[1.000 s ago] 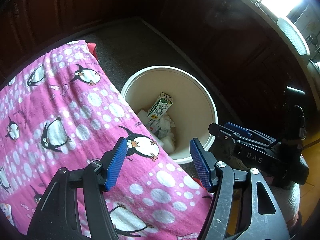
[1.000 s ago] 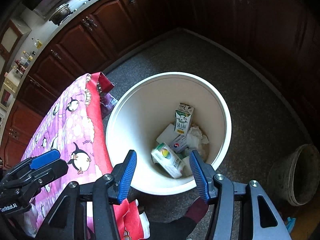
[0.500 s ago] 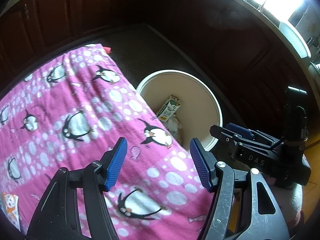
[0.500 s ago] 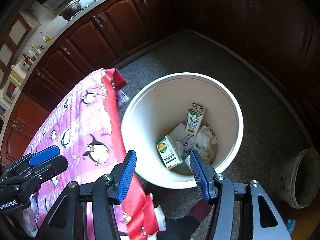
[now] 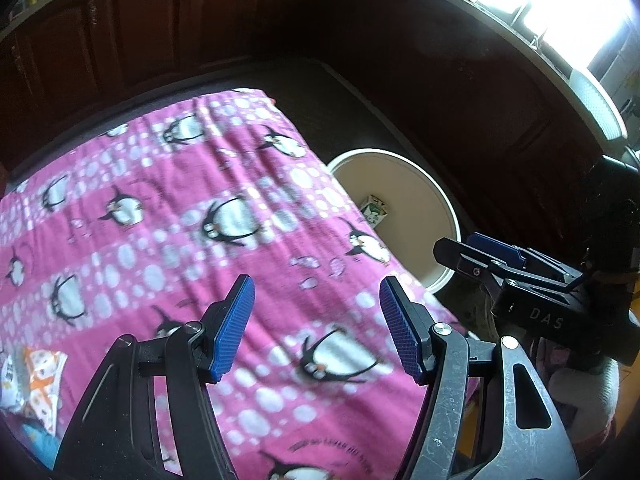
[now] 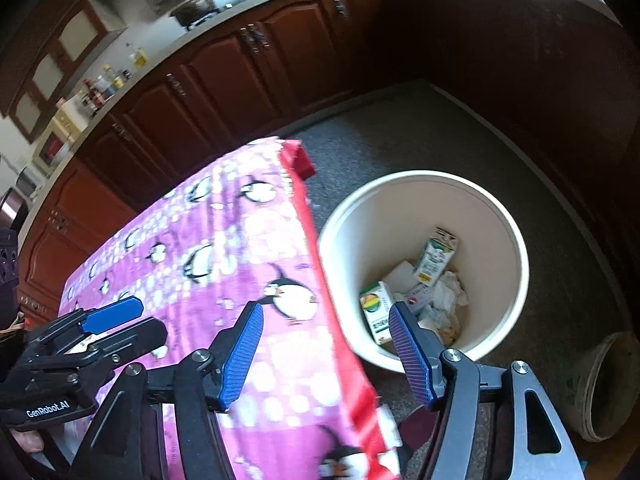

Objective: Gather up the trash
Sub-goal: 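Move both tools back over the table toward the blue and white packets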

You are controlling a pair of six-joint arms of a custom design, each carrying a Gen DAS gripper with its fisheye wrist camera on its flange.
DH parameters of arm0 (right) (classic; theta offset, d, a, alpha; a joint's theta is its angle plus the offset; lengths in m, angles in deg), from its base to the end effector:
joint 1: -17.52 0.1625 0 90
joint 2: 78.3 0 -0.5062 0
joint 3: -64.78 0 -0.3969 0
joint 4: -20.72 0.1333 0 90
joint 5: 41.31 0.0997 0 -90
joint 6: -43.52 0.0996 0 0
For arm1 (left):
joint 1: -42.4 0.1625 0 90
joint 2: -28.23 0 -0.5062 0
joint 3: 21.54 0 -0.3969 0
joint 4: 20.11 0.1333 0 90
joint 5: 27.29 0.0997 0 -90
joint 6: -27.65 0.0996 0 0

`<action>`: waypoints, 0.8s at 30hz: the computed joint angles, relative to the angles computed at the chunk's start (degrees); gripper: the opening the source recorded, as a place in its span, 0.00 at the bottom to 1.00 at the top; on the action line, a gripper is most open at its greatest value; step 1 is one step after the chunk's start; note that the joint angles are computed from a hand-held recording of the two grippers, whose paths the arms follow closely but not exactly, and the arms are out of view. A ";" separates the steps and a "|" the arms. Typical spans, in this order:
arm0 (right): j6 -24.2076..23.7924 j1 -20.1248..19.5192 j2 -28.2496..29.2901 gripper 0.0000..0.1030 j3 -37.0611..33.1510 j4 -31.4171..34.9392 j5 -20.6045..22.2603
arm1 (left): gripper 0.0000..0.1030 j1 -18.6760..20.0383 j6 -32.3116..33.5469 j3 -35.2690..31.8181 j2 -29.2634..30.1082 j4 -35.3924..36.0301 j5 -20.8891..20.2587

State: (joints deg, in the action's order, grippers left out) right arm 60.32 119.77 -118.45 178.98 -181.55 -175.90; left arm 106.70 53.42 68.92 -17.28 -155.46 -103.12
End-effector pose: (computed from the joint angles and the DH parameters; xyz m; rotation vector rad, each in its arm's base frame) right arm 0.1931 -0.5907 0.1132 -0.4277 -2.3396 1.0320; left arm -0.1771 -0.7316 0.1473 1.2556 2.6077 -0.0099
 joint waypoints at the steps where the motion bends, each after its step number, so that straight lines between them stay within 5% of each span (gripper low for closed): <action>1: -0.37 0.33 0.33 0.61 -0.63 0.47 0.31 | 0.62 0.10 -0.08 0.27 -0.51 0.01 0.12; 24: -5.30 4.94 9.20 0.63 -14.11 13.19 10.97 | 0.62 8.16 -4.13 -1.63 -9.93 5.27 5.74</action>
